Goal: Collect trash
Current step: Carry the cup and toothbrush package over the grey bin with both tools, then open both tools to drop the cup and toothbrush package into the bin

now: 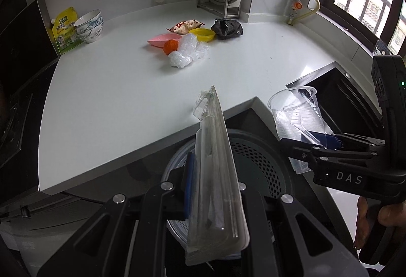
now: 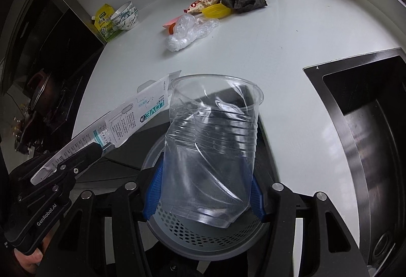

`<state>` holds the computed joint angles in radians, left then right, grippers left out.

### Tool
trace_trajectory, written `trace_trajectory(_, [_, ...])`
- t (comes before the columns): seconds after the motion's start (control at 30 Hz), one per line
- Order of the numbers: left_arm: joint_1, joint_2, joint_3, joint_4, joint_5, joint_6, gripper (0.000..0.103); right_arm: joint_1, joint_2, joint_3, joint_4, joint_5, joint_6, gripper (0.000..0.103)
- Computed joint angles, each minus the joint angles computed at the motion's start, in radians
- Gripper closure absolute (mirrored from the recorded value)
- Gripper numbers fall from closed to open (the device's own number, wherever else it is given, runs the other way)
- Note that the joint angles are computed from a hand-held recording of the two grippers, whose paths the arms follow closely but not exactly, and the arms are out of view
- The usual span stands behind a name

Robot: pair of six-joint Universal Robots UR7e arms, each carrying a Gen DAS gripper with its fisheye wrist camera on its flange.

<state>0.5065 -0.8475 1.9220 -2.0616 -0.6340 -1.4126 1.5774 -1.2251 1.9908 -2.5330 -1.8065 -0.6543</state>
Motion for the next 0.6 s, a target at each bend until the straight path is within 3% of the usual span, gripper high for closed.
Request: trace_trajectory(0.6, [-0.037, 0.001, 0.028, -0.049, -0.049, 0.038, 0.089, -0.019, -0.038, 0.072, 0.037, -0.042, -0.032, 0.048])
